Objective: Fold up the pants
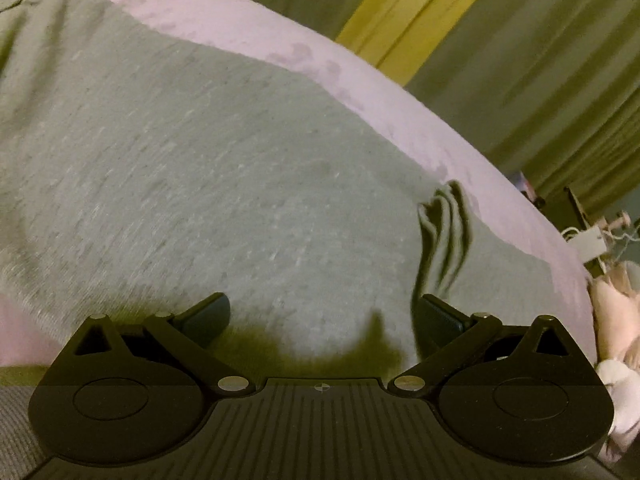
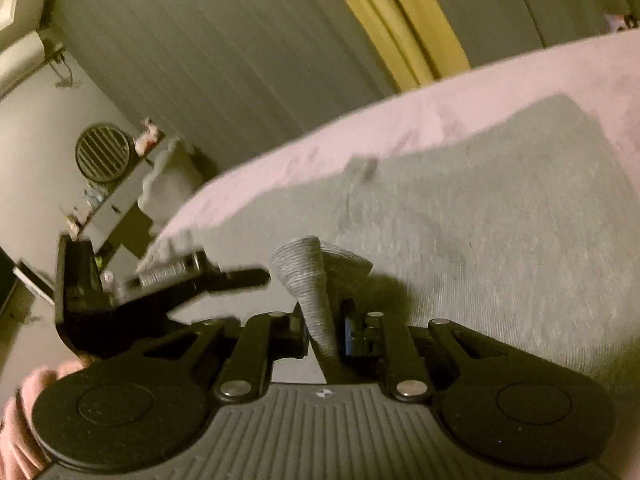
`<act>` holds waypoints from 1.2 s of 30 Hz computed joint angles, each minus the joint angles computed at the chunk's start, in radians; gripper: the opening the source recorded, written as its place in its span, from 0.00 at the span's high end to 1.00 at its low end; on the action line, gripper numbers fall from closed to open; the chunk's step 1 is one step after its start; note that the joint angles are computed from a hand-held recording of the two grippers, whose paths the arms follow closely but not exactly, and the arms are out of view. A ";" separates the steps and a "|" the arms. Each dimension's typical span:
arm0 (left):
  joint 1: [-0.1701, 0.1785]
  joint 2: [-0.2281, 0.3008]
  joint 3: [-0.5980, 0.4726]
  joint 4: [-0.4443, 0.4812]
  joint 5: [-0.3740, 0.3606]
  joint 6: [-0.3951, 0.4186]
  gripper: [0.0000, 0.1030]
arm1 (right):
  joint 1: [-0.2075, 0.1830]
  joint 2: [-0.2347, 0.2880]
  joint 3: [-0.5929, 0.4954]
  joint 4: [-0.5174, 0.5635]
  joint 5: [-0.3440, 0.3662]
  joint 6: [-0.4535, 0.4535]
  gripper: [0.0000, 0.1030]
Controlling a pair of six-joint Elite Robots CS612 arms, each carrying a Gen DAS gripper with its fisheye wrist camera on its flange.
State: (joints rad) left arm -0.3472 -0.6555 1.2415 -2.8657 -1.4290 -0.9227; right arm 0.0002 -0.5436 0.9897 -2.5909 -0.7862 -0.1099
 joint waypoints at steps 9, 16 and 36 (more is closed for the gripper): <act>0.001 0.005 -0.009 -0.068 -0.067 0.069 0.00 | -0.045 -0.014 0.028 -0.096 0.090 0.152 0.19; 0.014 0.084 -0.161 -0.003 -0.244 0.092 0.00 | -0.071 -0.034 0.054 -0.156 -0.097 0.283 0.11; 0.022 0.172 -0.279 0.035 -0.364 0.081 0.13 | -0.059 -0.002 0.017 -0.128 -0.176 0.285 0.06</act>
